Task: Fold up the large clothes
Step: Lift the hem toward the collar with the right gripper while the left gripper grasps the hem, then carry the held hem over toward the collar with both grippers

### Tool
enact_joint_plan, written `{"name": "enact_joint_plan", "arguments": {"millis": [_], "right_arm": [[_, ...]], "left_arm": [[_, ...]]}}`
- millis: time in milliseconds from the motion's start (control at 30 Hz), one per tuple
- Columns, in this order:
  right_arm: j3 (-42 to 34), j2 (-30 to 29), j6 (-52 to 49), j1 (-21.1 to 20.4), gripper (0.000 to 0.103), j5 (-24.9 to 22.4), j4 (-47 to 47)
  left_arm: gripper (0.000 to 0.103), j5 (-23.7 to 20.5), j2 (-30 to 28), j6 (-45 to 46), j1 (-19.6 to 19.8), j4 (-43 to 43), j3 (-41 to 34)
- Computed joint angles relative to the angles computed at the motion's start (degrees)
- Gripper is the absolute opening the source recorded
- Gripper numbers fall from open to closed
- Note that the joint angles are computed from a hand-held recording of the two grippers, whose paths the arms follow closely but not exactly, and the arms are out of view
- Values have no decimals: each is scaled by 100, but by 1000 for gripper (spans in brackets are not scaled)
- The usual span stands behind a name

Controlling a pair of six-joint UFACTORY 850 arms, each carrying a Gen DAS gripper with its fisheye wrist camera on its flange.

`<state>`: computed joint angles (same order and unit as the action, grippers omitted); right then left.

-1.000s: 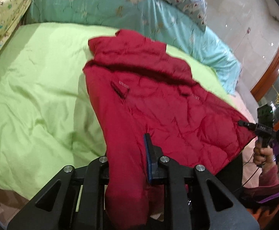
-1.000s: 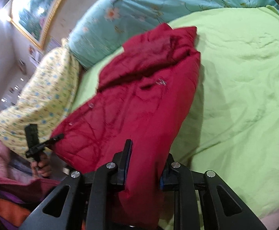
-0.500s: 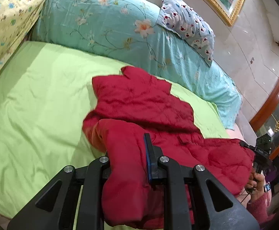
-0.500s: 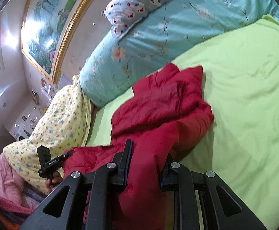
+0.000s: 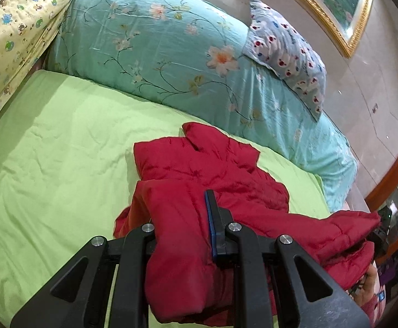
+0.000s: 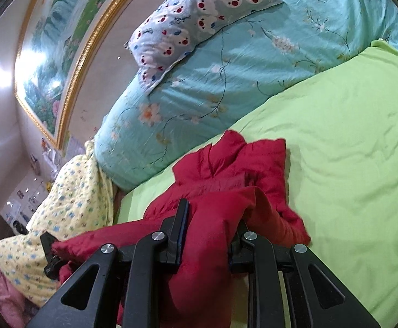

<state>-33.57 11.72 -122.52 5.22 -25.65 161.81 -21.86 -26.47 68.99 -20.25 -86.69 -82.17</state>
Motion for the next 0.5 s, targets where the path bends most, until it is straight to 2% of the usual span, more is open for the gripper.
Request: {"name": "enact_joint_plan", "arguments": {"millis": [200,367,500], "right_arm": [[-417,-493,-536,-39,23,34,632],[-724,-867,-851,-120,24,76,1044],[-1018,-1254,-786,-231,24,76,1126]], "left_arm": [[17,315,-453,-930,-87,630,-607],[17,515,-964,-2171,-153,1650,-1293],[17,572,-1479,-3437,-224,2842,-2009]]}}
